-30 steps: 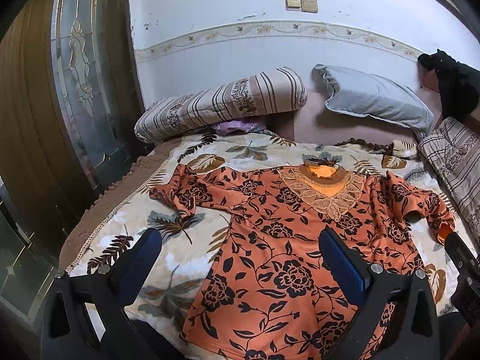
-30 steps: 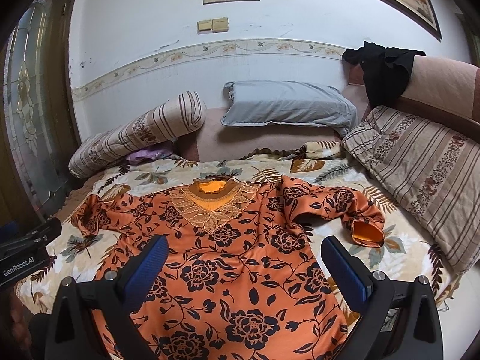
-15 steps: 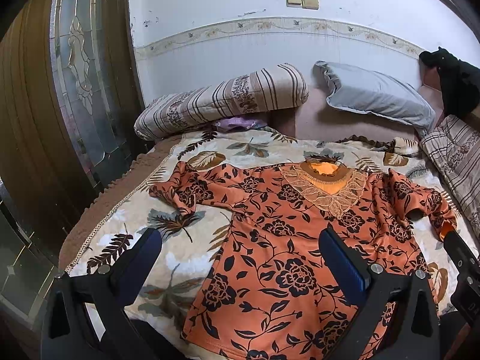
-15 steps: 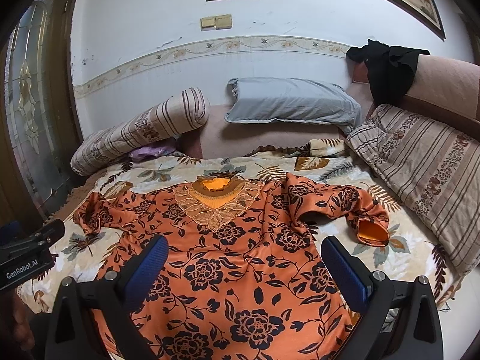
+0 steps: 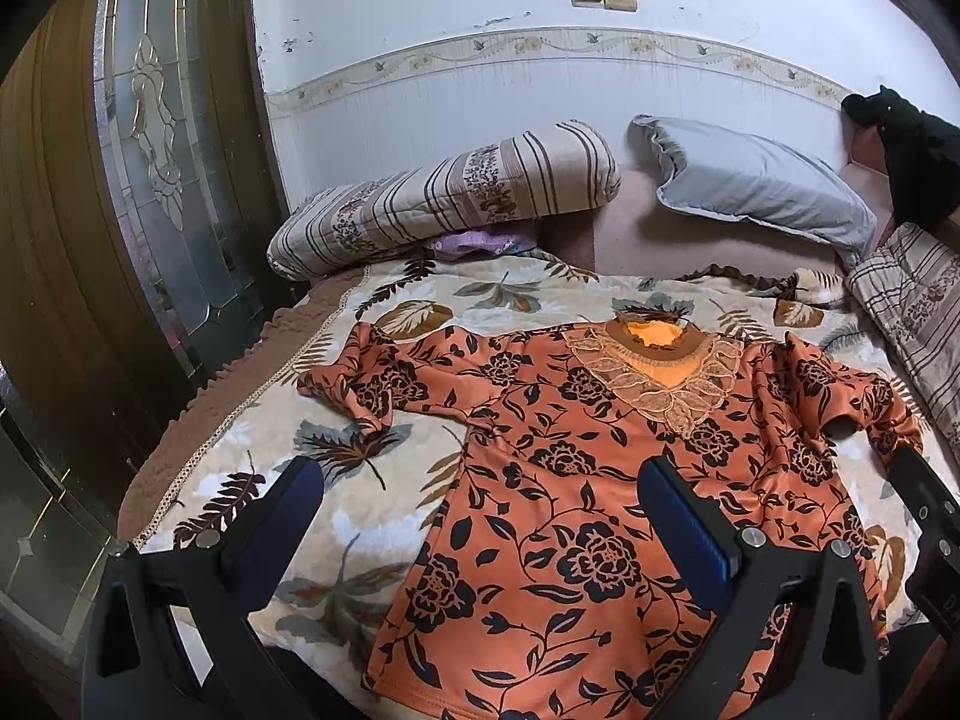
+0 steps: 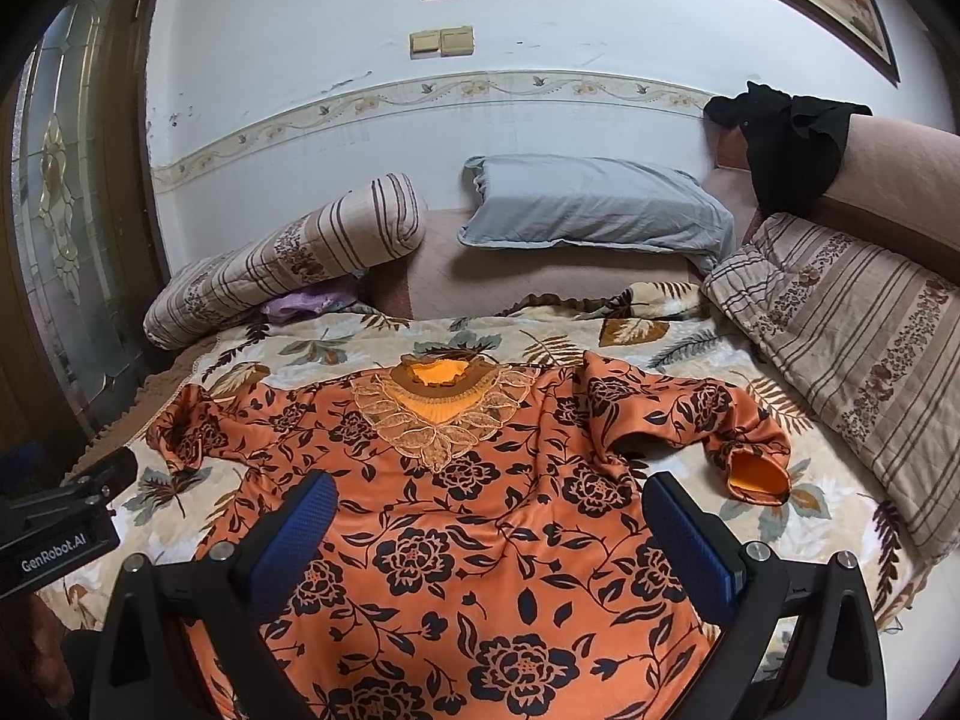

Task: Fold small clothes

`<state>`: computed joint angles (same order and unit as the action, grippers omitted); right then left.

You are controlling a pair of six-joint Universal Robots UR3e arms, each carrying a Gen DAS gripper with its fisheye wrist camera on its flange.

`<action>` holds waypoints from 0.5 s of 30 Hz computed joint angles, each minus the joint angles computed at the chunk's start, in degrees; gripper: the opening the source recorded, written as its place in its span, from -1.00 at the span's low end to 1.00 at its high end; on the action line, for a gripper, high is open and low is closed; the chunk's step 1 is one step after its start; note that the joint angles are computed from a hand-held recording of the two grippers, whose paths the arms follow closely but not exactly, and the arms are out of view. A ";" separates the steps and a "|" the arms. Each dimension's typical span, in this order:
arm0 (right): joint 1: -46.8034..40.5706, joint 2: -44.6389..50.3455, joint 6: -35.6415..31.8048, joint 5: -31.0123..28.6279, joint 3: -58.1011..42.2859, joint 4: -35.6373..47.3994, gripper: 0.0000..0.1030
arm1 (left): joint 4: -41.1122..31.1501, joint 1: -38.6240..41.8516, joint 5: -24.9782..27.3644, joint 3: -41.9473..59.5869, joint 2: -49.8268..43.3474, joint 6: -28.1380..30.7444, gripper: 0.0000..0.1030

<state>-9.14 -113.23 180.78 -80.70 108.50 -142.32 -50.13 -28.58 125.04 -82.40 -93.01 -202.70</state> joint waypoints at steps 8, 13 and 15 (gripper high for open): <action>0.73 1.68 0.40 -0.30 -0.61 -1.28 1.00 | 0.15 0.51 -0.34 0.42 -0.69 0.28 1.00; 1.12 2.15 0.78 -0.78 -0.73 -1.34 1.00 | 0.64 1.13 -1.34 -0.37 -0.32 0.40 1.00; 0.97 2.26 0.98 -0.58 -0.62 -1.45 1.00 | 0.84 1.46 -1.37 -0.79 -0.11 0.40 1.00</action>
